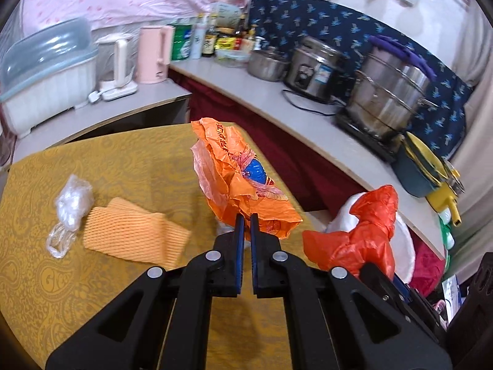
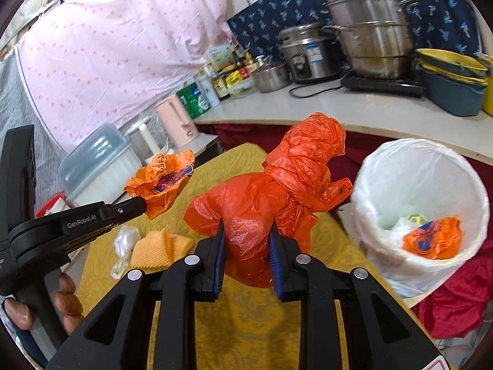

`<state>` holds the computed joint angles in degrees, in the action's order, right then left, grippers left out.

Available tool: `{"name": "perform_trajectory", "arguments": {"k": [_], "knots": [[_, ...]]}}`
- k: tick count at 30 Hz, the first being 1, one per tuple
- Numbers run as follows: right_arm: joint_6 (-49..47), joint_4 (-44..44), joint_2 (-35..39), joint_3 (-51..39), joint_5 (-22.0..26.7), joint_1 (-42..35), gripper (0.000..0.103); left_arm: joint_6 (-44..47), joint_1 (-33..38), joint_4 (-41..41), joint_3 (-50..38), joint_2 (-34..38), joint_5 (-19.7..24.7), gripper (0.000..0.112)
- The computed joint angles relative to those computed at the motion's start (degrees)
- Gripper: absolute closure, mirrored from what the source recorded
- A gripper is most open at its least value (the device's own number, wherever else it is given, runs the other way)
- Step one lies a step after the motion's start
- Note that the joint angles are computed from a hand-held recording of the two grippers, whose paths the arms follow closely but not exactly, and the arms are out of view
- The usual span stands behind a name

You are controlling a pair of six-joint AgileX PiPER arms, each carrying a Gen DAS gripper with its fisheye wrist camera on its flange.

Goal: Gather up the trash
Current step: 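Carry the red bag and orange net bag with both grippers over the bin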

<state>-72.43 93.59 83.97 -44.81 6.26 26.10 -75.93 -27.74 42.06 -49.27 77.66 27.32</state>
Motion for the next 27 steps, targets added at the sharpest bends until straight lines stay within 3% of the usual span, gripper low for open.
{"name": "perform_trajectory", "arguments": {"k": [11, 21, 27], "knots": [[2.2, -5.9, -7.5, 5.4, 7.2, -15.6, 0.08, -5.9, -14.0, 4.5, -10.5, 8.6, 5.9, 0.109], [-4.0, -4.3, -6.3, 7.2, 16.4, -32.5, 0.08, 0.7, -19.0, -0.7, -23.1, 20.2, 5.6, 0.109], [-8.9, -1.7, -2.0, 6.3, 19.2, -38.2, 0.08, 8.6, -19.6, -7.1, -32.0, 28.3, 5.4, 0.109]]}}
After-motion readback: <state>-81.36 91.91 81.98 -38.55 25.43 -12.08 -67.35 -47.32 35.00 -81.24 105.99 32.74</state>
